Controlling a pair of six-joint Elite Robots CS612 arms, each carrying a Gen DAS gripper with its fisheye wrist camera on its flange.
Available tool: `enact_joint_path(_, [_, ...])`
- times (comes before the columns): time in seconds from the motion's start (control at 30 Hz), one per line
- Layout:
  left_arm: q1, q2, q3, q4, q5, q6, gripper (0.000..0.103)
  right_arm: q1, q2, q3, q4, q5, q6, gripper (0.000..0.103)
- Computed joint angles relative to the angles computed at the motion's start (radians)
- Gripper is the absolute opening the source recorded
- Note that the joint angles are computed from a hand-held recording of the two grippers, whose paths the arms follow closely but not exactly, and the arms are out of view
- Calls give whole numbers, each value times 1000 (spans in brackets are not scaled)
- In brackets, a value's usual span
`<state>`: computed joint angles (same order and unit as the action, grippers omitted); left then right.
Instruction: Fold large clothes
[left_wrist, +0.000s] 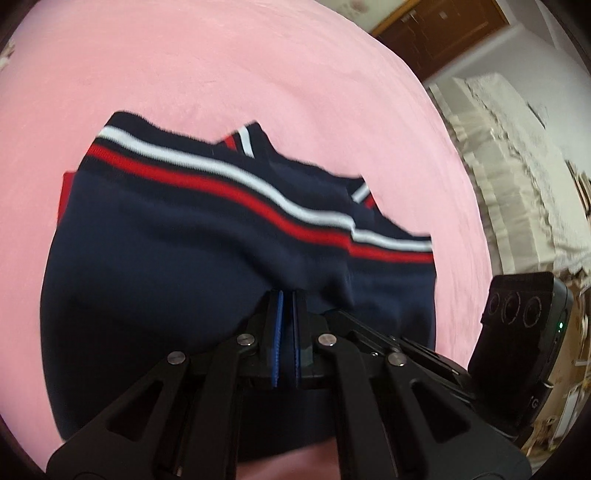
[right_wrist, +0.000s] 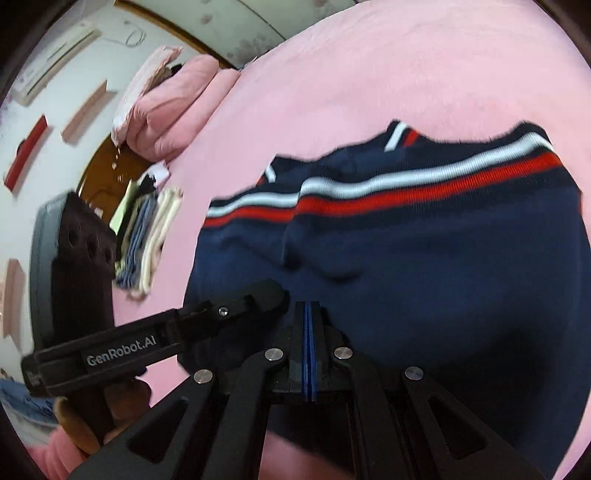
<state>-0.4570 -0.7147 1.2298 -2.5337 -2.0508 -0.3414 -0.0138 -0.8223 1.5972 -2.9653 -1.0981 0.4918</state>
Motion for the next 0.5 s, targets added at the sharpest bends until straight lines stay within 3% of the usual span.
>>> enact_joint_path(0.23, [-19, 78, -114, 14, 36, -52, 1, -23, 19, -18, 11, 3, -29, 0])
enact_joint_path(0.37, [-16, 56, -83, 3, 77, -24, 1, -40, 30, -25, -1, 5, -21, 0])
enact_joint_path(0.5, [-5, 51, -82, 9, 107, -22, 1, -50, 16, -6, -19, -62, -14, 0])
